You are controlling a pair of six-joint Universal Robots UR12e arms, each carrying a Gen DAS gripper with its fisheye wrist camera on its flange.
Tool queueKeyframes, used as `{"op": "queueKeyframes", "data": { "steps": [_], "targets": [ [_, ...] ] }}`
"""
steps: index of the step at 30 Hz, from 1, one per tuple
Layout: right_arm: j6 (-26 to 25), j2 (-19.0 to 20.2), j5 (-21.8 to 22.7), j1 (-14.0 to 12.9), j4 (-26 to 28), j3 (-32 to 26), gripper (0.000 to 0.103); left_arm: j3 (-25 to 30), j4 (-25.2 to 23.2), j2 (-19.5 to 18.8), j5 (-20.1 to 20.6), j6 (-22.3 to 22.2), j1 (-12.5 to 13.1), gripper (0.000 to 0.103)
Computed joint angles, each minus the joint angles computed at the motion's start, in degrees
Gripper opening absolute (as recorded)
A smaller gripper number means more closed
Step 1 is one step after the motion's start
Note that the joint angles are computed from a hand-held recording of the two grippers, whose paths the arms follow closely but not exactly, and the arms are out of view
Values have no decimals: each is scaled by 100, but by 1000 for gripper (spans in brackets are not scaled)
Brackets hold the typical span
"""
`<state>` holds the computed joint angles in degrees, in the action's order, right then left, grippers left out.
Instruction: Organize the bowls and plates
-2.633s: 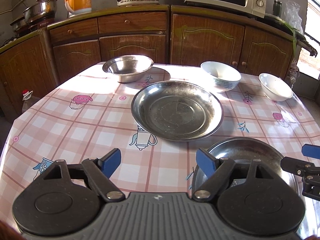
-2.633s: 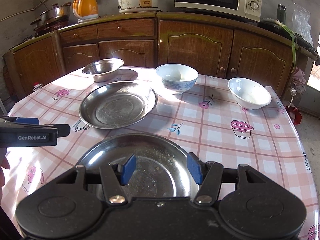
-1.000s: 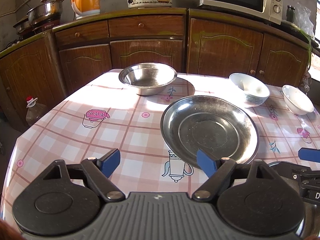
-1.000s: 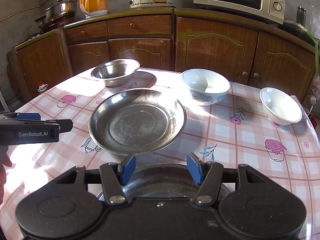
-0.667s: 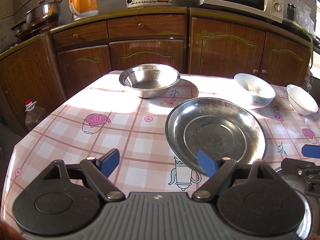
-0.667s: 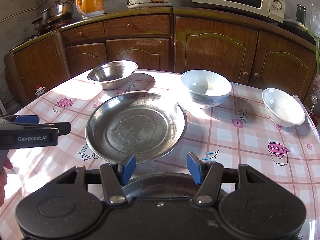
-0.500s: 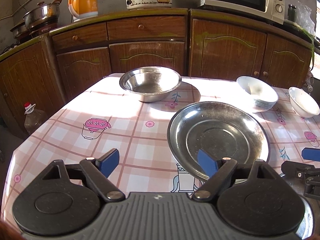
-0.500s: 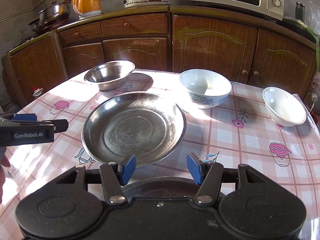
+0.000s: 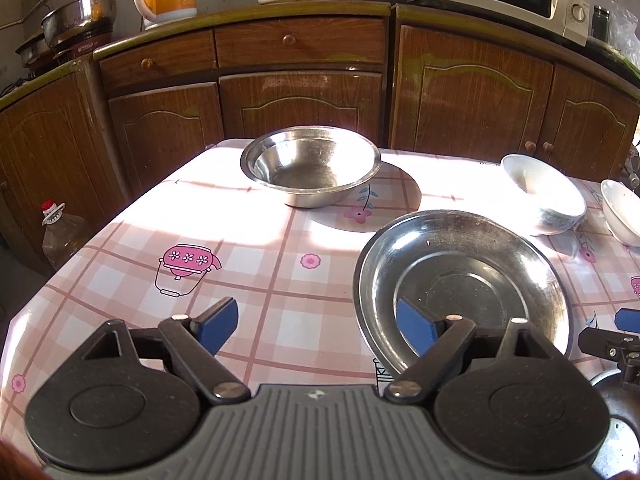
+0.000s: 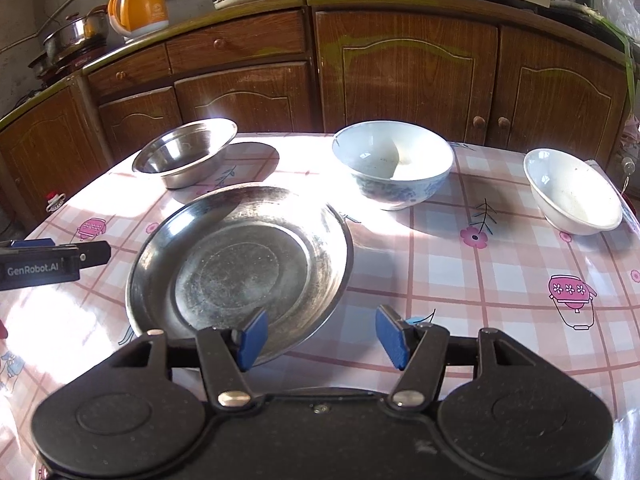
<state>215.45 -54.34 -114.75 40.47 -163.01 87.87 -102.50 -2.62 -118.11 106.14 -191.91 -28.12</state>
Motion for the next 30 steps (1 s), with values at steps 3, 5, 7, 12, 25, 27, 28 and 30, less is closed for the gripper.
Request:
{"op": "queueKeyframes", "data": {
  "steps": [3,5,7,12,25,27,28,30],
  "targets": [
    [78,32,58,-49,7,-29,72,57,-111,-43,-28,-29,28,88],
    [133,52,91,-82,28,-47,72,99,-133,-81,6,25,31,88],
    [186,69,134,-115,46,-61,72,124,-146,-95,-48,42,46,88],
    [175,113,185,-165,49,-93,73,152,14,-141,-123,165,54,88],
    [267,251,459,-271,49,-221,73,327,-56,-330,-307,395,100,81],
    [279,278,483,-289,59,-249,73,378,-109,-365,-355,435,101,80],
    [297,287,484,-294,70,-259,73,407,-121,-389,-368,468,99,79],
    [348,305,515,-311,62,-267,73,460,-164,-435,-404,526,96,73]
  ]
}}
